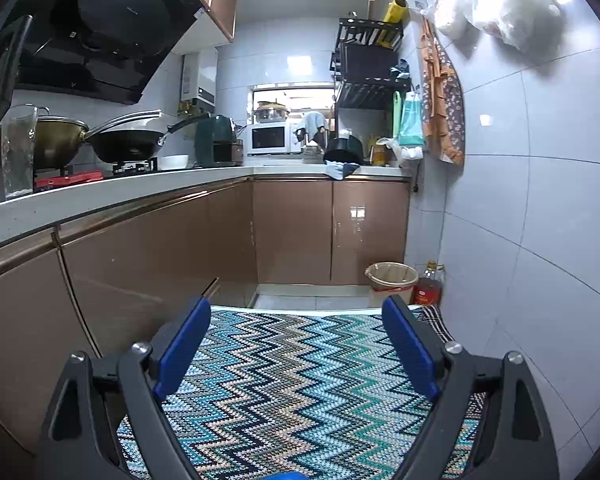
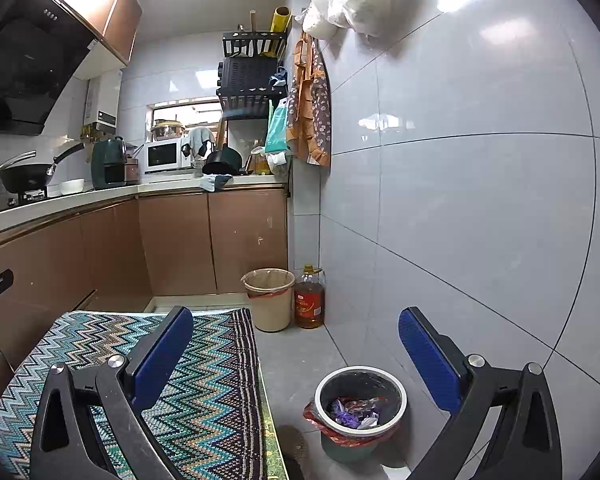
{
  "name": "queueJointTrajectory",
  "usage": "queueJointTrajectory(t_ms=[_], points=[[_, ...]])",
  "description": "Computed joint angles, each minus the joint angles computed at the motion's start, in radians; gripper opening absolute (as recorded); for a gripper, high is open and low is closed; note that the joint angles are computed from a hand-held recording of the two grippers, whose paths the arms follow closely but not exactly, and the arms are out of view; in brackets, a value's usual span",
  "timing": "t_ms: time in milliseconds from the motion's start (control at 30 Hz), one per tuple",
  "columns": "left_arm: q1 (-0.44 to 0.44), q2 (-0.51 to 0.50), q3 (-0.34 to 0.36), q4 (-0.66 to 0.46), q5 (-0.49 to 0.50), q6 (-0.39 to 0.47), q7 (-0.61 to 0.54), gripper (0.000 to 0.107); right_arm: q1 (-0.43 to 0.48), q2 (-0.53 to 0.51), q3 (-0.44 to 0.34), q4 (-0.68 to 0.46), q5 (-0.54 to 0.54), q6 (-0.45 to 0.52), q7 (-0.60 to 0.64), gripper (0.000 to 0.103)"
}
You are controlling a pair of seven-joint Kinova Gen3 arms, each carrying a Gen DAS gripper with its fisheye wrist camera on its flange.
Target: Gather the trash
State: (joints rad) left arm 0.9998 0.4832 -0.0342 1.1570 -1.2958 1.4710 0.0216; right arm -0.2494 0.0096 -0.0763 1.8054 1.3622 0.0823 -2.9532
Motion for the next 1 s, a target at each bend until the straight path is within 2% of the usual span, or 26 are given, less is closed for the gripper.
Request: queueJointTrajectory(t_ms=[533, 633, 1000], points=[[0.013, 0.009, 0.000, -0.018, -0.007, -0.037, -0.040, 0.087, 0.006, -0.001, 0.000, 0.001, 0.008, -0.004, -0.009, 0.103], [0.015, 0.010, -0.004, -0.020, -0.006, -0.041, -0.047, 0.087, 0.009, -0.002, 0.001, -0.001, -0.038, -0.010, 0.040, 0.103], [0.025, 0.017, -0.011, -0.028, -0.001, -0.042, -0.056, 0.087, 0.007, -0.002, 0.001, 0.000, -0.044, -0.007, 0.046, 0.103]])
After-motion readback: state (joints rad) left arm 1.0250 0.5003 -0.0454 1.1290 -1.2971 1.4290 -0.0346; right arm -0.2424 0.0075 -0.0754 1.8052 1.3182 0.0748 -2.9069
